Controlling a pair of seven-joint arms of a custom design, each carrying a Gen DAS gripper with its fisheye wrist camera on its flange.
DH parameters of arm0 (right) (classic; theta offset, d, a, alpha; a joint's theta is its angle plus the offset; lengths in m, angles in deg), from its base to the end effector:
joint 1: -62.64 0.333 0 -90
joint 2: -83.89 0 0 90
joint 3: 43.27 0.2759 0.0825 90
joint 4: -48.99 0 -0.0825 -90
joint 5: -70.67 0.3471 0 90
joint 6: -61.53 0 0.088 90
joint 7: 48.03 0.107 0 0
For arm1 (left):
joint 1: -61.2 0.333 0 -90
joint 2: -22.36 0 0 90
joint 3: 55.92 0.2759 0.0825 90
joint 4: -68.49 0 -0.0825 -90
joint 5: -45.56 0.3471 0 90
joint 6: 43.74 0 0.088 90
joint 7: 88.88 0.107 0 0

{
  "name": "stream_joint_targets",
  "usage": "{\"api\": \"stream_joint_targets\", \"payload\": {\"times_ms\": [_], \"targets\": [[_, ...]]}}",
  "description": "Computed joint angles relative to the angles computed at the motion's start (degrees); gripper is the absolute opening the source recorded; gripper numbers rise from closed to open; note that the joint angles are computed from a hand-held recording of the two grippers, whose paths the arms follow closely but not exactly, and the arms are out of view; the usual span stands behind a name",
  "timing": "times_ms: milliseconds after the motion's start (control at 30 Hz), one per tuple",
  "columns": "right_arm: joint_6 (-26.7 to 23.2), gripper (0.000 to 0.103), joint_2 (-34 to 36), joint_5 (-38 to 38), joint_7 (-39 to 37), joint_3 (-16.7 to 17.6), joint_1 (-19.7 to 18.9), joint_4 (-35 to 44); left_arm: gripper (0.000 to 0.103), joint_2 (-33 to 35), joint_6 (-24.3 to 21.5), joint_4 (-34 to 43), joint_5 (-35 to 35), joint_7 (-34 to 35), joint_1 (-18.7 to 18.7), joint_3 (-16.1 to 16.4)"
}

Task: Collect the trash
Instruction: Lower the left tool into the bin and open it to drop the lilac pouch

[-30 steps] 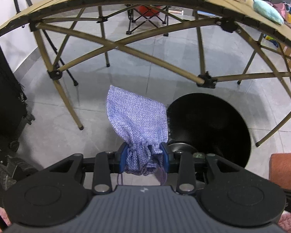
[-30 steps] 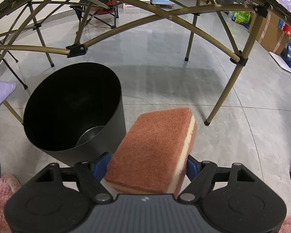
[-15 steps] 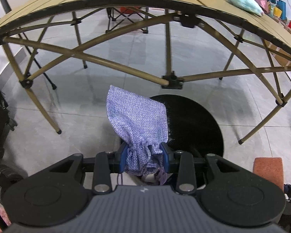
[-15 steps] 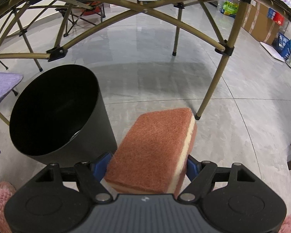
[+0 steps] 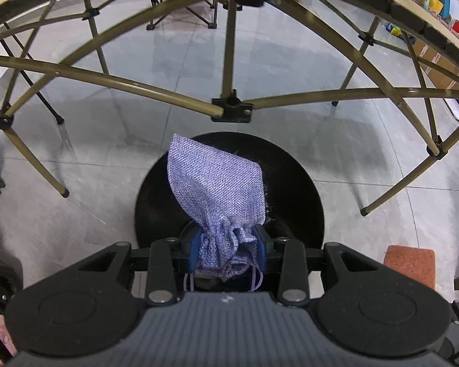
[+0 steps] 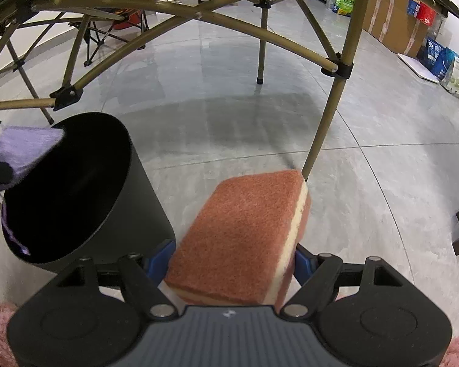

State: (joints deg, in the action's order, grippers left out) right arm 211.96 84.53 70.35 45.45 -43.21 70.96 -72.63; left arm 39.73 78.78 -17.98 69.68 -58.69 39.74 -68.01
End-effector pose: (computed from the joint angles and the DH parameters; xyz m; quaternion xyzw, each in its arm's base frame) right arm 0.5453 0.0805 0.4397 -0.7159 0.6544 -0.1549 0.1877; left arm 0.5481 -0.3225 0.5018 -0.7861 0.5735 -0.1682 0.1580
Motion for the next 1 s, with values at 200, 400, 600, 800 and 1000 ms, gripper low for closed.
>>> {"api": "stream_joint_targets", "payload": {"times_ms": [200,400,600,800,1000], "targets": [[-0.1,0.077,0.8,-1.4,1.5,-0.2,0.0,0.6,0.035,4.6,-2.0,5.6,-1.7,0.3,-0.4,0.2],[-1.1,0.077,2.0,-2.4,2.8,-0.6,-0.1,1.8,0.035,8.3,-4.5,10.2,-4.2,1.2,-0.8,0.5],[-1.6,0.077,2.7,-2.2,2.9,-0.7,0.0,2.6,0.036,9.7,-5.7,12.1,-4.8,1.7,-1.4,0.9],[-1.6,0.077,2.5,-1.6,2.4,-0.8,0.1,2.4,0.056,9.8,-6.3,12.7,-4.5,1.5,-1.7,1.2],[-1.4,0.077,2.4,-1.8,2.5,-0.8,0.1,2.3,0.103,9.5,-7.1,12.9,-3.3,0.9,-2.2,1.4]]}}
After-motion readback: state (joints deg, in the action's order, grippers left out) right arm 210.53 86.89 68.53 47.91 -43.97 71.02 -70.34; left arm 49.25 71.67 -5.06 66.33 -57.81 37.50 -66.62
